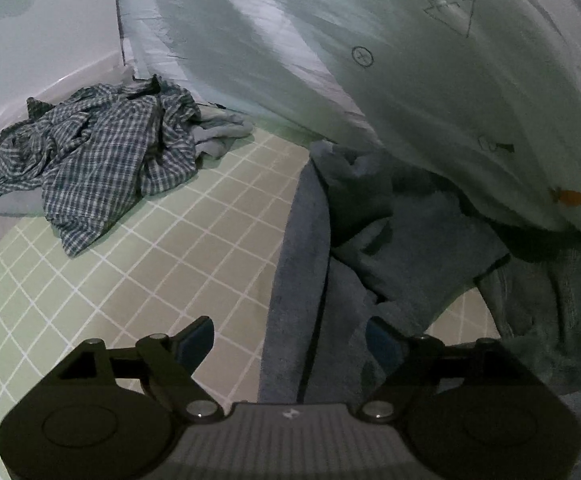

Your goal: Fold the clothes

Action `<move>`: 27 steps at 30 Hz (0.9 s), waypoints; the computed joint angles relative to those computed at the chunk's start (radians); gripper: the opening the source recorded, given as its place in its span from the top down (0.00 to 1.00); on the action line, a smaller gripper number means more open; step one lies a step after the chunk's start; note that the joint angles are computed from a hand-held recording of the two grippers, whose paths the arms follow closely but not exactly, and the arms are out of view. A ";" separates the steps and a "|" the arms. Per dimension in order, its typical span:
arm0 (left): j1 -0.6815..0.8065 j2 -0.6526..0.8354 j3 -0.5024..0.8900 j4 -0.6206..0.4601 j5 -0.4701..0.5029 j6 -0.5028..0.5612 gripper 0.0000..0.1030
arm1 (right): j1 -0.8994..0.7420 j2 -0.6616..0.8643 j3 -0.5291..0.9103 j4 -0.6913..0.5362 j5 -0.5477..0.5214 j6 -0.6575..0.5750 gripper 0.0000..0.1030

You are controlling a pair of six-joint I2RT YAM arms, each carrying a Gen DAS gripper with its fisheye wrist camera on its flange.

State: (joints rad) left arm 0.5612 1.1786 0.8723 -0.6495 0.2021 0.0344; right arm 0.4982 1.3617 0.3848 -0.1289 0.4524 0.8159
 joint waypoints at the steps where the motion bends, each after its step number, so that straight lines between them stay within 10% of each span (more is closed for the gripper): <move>1: -0.010 0.002 0.000 0.001 -0.011 -0.001 0.19 | 0.003 -0.035 -0.018 -0.011 0.039 0.005 0.75; 10: -0.067 0.090 0.013 0.103 -0.045 -0.021 0.14 | -0.292 -0.238 -0.143 -0.103 0.071 -0.149 0.75; 23: -0.145 0.511 0.236 0.229 -0.105 -0.098 0.16 | -0.245 0.040 -0.025 -0.097 0.114 -0.106 0.67; 27: -0.139 0.574 0.289 0.222 -0.080 -0.095 0.32 | -0.209 0.078 -0.010 -0.114 0.145 -0.072 0.66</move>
